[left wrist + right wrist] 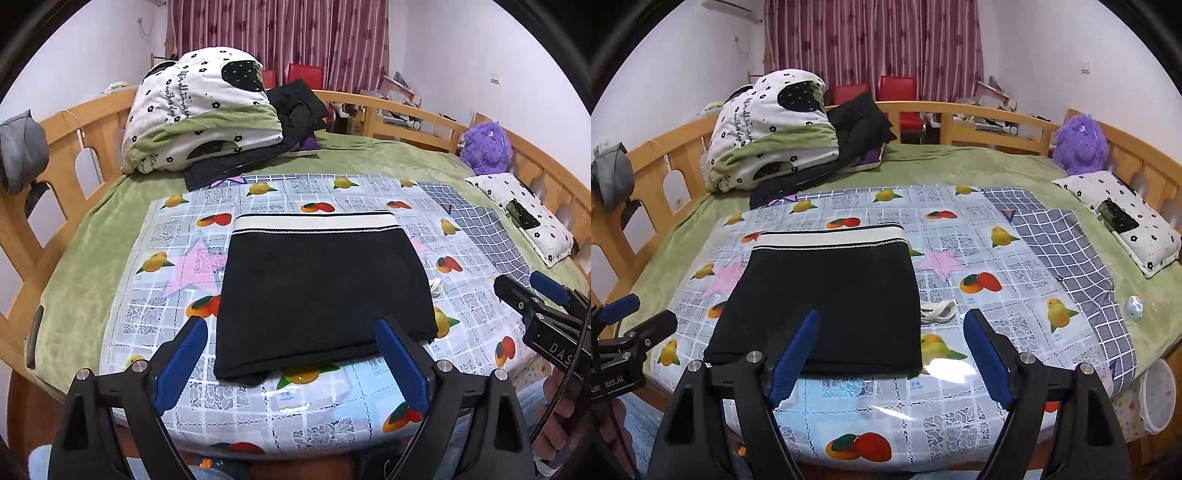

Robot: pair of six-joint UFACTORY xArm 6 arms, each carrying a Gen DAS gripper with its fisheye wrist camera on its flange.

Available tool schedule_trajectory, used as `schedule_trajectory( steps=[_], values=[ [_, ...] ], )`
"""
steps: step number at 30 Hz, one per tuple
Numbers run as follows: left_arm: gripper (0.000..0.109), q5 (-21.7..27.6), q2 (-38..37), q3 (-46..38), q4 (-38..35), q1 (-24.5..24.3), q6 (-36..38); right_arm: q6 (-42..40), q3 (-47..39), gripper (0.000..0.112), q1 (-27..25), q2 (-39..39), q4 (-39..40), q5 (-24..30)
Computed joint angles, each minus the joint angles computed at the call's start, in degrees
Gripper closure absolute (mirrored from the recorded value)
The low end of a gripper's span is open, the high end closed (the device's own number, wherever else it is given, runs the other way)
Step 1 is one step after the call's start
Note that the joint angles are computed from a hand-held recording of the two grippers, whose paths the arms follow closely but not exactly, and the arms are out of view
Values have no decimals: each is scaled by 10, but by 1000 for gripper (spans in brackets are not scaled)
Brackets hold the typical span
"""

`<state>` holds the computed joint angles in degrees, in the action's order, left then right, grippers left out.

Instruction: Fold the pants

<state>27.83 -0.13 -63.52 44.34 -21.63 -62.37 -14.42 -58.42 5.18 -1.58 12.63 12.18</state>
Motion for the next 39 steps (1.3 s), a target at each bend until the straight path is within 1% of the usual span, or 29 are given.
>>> schedule_trajectory(
  steps=[3,6,9,15,19,20,22,24,28,34,39],
  values=[
    [16,14,-2,0,20,-5,-16,-5,3,32,1,-5,9,2],
    [16,14,-4,4,6,-2,-12,-2,5,32,2,-6,7,2],
    [16,21,-7,7,10,-1,-21,3,3,32,2,-3,6,4],
    [16,25,-12,16,5,0,-15,47,4,32,7,-1,-49,1],
    [16,27,-15,19,3,1,-13,60,2,32,10,3,-64,6],
    [16,26,-15,21,2,1,-13,75,3,32,10,3,-85,5],
    [16,29,-15,20,2,1,-14,87,4,32,11,3,-100,3],
    [16,26,-15,22,-5,2,-10,78,5,32,13,2,-90,3],
    [16,29,-16,24,-6,0,-8,84,7,32,16,0,-100,3],
    [16,30,-17,26,-9,1,-6,67,10,32,21,-1,-87,6],
    [16,19,-20,34,-18,6,3,29,11,32,25,-4,-50,16]
  ],
)
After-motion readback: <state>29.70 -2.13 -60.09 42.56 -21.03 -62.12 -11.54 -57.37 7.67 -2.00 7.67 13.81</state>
